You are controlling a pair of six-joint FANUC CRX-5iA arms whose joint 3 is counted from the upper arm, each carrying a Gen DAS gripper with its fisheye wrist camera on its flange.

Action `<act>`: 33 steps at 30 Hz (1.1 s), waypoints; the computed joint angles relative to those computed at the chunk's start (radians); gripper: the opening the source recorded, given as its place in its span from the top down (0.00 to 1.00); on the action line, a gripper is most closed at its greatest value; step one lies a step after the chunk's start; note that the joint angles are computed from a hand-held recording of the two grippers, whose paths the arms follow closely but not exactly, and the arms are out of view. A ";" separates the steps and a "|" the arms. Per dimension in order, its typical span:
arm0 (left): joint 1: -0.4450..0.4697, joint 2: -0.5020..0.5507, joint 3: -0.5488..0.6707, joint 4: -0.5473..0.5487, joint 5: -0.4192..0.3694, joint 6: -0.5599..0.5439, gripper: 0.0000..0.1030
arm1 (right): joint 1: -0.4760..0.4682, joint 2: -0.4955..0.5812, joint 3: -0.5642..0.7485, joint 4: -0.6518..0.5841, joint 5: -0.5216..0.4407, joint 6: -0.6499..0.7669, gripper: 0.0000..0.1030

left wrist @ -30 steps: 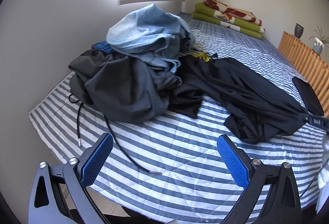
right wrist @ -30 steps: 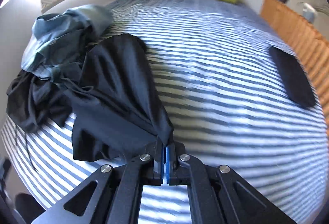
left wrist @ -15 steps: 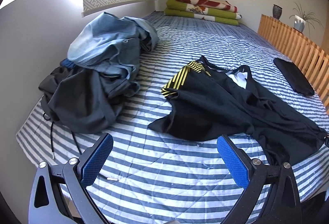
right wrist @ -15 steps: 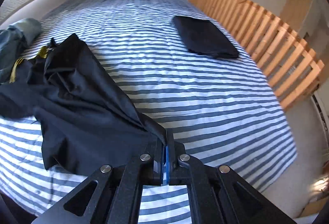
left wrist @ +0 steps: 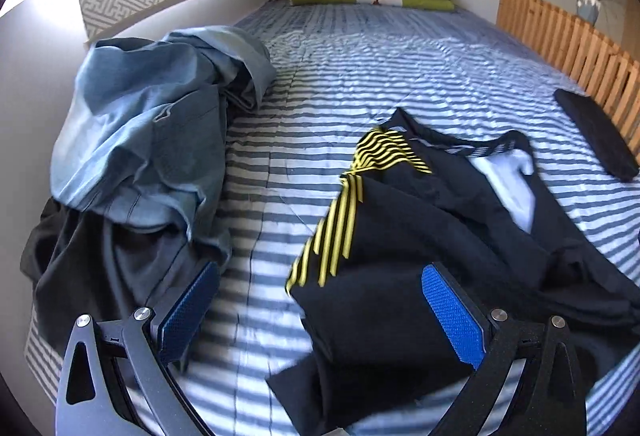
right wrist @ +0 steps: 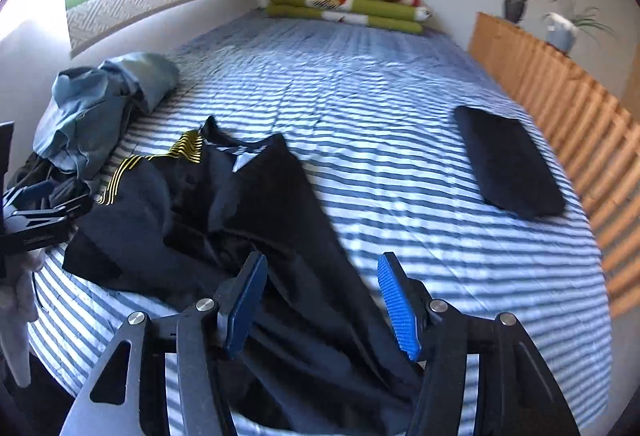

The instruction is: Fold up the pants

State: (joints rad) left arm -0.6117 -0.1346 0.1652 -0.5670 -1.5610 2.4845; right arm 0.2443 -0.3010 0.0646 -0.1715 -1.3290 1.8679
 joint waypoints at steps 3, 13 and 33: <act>0.084 0.010 -0.035 0.049 0.046 -0.053 0.05 | 0.014 0.129 0.098 -0.066 -0.069 -0.053 0.48; 0.284 -0.041 -0.220 0.321 0.290 -0.188 0.84 | 0.138 0.360 0.208 0.013 -0.067 -0.268 0.63; 0.013 -0.258 -0.231 0.207 0.074 -0.031 0.83 | -0.186 0.242 0.286 -0.177 -0.284 -0.001 0.93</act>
